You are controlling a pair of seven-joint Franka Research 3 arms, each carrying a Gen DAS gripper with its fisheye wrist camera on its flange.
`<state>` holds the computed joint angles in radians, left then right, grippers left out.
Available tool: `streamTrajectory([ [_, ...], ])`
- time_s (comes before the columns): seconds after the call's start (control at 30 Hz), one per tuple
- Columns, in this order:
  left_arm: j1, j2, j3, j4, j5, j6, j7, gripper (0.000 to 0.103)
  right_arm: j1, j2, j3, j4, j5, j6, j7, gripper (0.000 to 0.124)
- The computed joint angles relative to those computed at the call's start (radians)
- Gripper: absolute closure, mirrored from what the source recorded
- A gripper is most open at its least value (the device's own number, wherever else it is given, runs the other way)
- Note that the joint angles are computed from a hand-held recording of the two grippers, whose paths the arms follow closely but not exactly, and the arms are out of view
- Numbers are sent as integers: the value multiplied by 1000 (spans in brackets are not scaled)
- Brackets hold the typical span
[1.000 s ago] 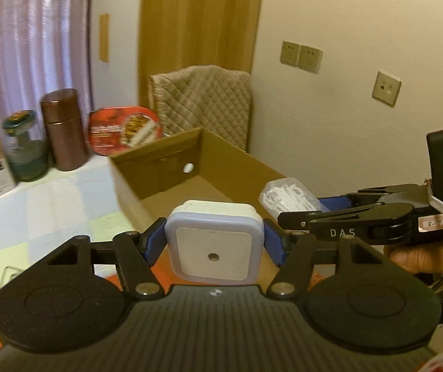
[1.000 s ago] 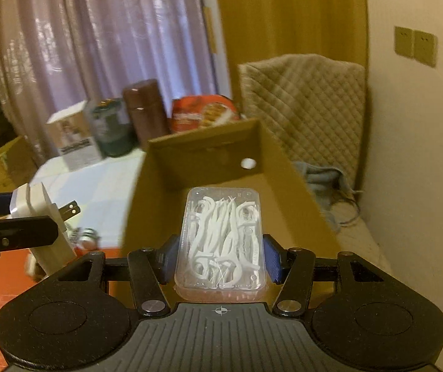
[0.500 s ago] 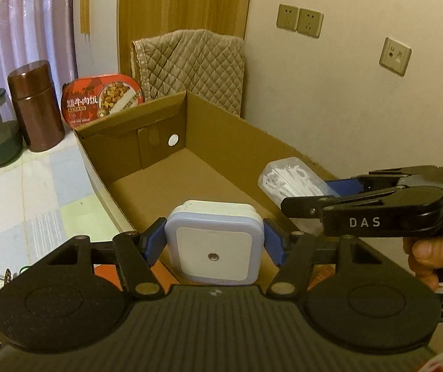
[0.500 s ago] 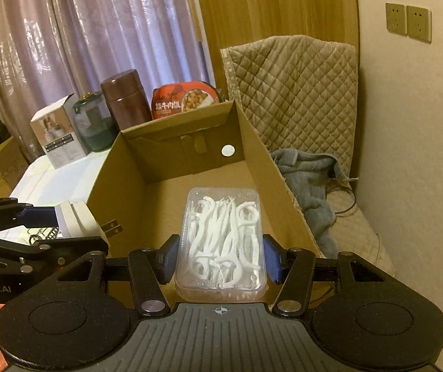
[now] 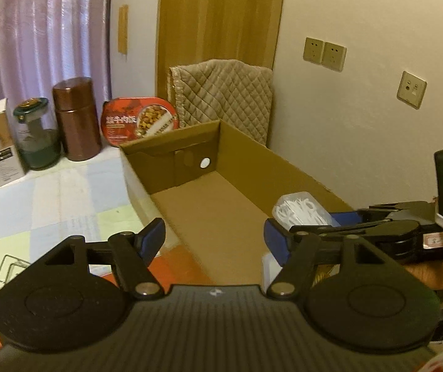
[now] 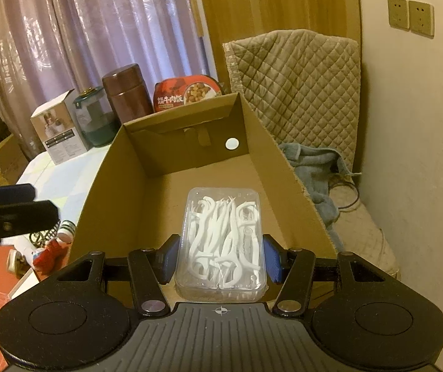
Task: Organize rigid objects
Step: 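Open left gripper to drop the night light while right gripper releases the floss box, then move right gripper to the white Midea remote while left gripper approaches the white tray lid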
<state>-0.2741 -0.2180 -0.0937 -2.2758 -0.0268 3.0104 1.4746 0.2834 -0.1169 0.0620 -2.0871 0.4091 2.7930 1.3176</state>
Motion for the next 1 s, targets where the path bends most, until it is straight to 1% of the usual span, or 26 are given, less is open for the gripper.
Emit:
streamTrajectory([
  [0.1, 41, -24, -29, -13, 50, -6, -56, 37, -3, 1, 6, -2, -26, 6, 23, 71],
  [0.27, 78, -62, -41, -43, 119, -6, -126, 37, -10, 5, 14, -2, -83, 17, 70, 71],
  [0.37, 80, -82, -30, -63, 139, -5, -142, 35, -13, 7, 16, -4, -109, 38, 98, 71],
  [0.43, 78, -97, -19, -74, 142, -12, -148, 29, -14, 2, 15, -7, -114, 50, 114, 71],
  [0.47, 78, -103, -16, -79, 145, -13, -152, 24, -14, -2, 15, -7, -113, 50, 122, 70],
  [0.57, 53, -132, 18, -101, 123, -27, -135, 16, -9, -22, 12, -7, -102, 51, 124, 67],
  [0.67, 57, -166, 28, -125, 118, -38, -131, 11, 0, -58, 11, -23, -85, 56, 113, 64],
  [0.73, 67, -191, 30, -145, 121, -37, -137, 10, 9, -86, 12, -34, -66, 59, 112, 64],
  [0.83, 72, -241, 45, -195, 120, 5, -143, 10, 29, -135, 12, -56, -31, 62, 106, 62],
  [0.93, 86, -299, 58, -234, 133, 9, -152, 10, 58, -184, 15, -80, 1, 64, 87, 61],
  [1.0, 116, -343, 49, -260, 162, 4, -156, 10, 77, -214, 20, -96, 17, 68, 81, 60],
])
